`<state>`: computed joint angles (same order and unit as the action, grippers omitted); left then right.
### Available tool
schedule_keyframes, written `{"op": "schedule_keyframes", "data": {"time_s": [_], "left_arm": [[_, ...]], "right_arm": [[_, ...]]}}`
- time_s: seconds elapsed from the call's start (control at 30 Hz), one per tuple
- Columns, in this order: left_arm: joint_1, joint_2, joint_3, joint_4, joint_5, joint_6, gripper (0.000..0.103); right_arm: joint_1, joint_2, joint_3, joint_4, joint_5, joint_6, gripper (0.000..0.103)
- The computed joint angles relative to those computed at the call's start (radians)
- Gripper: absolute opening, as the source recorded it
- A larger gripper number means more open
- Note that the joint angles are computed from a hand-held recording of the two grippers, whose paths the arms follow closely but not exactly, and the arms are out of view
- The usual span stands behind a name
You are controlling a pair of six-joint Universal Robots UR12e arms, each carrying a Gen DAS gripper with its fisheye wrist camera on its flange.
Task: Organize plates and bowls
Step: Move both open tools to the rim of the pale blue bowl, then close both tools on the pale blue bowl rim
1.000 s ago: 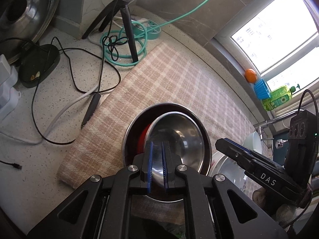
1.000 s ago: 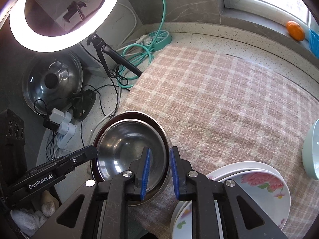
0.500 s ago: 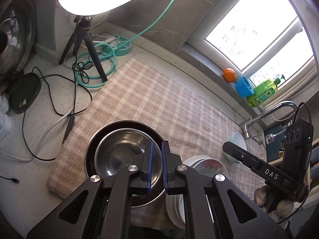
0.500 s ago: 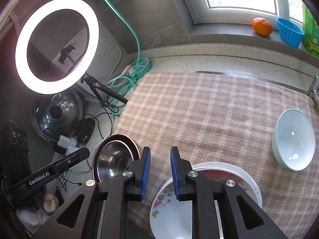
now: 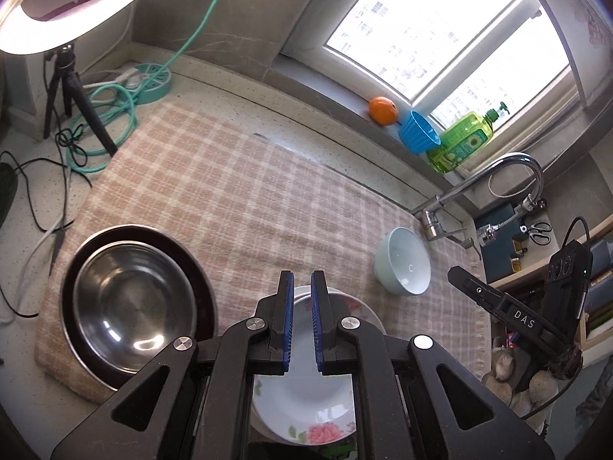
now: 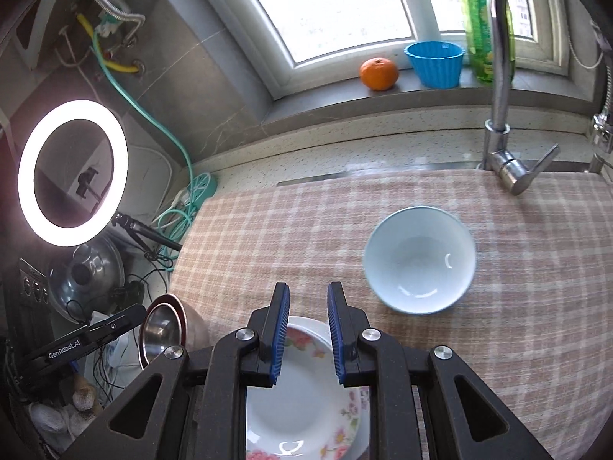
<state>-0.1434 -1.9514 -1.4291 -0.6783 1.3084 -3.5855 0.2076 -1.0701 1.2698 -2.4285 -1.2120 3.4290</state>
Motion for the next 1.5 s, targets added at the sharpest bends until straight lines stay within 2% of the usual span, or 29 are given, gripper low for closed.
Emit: {"op": "schedule_keyframes", "data": {"time_s": [0.3,0.4,0.67,1.13,1.5], "left_arm": [[-0.041,-0.063,0.089,-0.043,-0.041,0.055,0.008],[-0.052,-0.087,0.120,-0.067,-0.053,0.068,0.008],[-0.082,-0.160,0.216,-0.131,-0.052,0.103,0.008],[-0.115,-0.272,0.359,-0.238,-0.013,0.111,0.008],[-0.122,-0.314,0.419,-0.295,0.010,0.122,0.008]], "right_arm": [[-0.048,-0.042,0.072,-0.035,-0.069,0.040,0.020],[-0.063,-0.050,0.091,-0.045,-0.075,0.047,0.032],[-0.084,-0.040,0.092,-0.032,-0.099,0.001,0.033],[-0.099,0.042,0.010,0.067,-0.046,-0.063,0.033],[-0.102,0.092,-0.043,0.133,-0.010,-0.065,0.032]]}}
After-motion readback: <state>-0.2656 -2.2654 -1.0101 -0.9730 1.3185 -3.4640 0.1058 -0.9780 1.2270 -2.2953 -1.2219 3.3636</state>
